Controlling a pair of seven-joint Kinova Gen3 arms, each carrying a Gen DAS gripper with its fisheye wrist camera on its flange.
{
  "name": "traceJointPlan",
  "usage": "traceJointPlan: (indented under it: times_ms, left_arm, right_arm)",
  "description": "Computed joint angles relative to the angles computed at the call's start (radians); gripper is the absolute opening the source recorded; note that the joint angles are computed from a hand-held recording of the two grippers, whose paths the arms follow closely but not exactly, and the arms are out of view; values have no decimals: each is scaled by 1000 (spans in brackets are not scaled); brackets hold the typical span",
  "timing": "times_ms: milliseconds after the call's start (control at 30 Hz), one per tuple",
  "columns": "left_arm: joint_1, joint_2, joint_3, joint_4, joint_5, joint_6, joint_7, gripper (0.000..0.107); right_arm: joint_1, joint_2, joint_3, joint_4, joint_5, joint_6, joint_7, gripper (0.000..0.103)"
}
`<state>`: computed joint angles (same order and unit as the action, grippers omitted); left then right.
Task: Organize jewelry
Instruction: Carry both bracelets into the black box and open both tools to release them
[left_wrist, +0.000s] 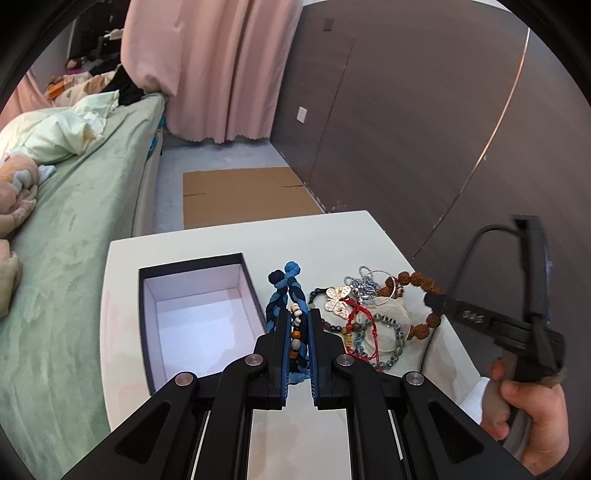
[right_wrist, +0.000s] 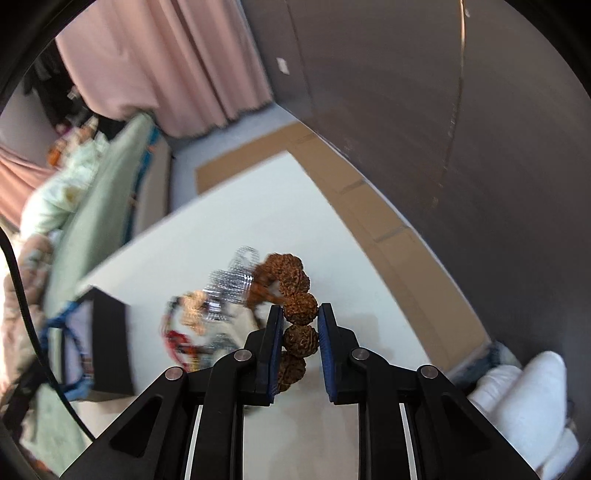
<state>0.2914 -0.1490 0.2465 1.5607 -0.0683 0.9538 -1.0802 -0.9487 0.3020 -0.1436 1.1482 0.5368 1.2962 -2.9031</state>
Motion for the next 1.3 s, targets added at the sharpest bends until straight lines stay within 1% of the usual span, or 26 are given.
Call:
traceJointPlan:
  times_ms: [100,167,233,367,500,667,900,1067,1233,1300]
  left_arm:
    - [-5,-10,-3,5,-3,3,6,9]
    - [-10,-18,-5,11,-3,4,9,9]
    - [-16,-26,-5,13,-5,7,14,9]
    - [-28,-39,-7,16,-6,12,15,9]
    - [-42,-52,-10,24,-6,13,16,9]
    - [-62,-67,-27,35,10,13,7,9]
    - [-90,-71,-72,49,74,-12,-27,9]
    - [-101,-65,-111,64,153,-53,-65,9]
    - [-113,-14,-177,28,295,-7,-146,10]
    - [-127,10,-188,9,327,20,-166,11]
  right_arm:
    - [-6,-49,-14,66,24,-97,-25,20]
    - [-4,-55,-23,77,39,-140,-34,20]
    - [1,-80,-39,114,58,-194,-60,20]
    - [-21,-98,-44,140,114,-256,-124,20]
    - [-43,-120,-61,173,204,-299,-189,20]
    - [-35,-152,-86,223,266,-396,-265,20]
    - [-23,-168,-107,263,321,-516,-336,20]
    - [-20,-142,-102,241,325,-567,-332,20]
    - [-24,-98,-74,198,278,-608,-283,20]
    - [-28,-82,-61,183,257,-624,-259,20]
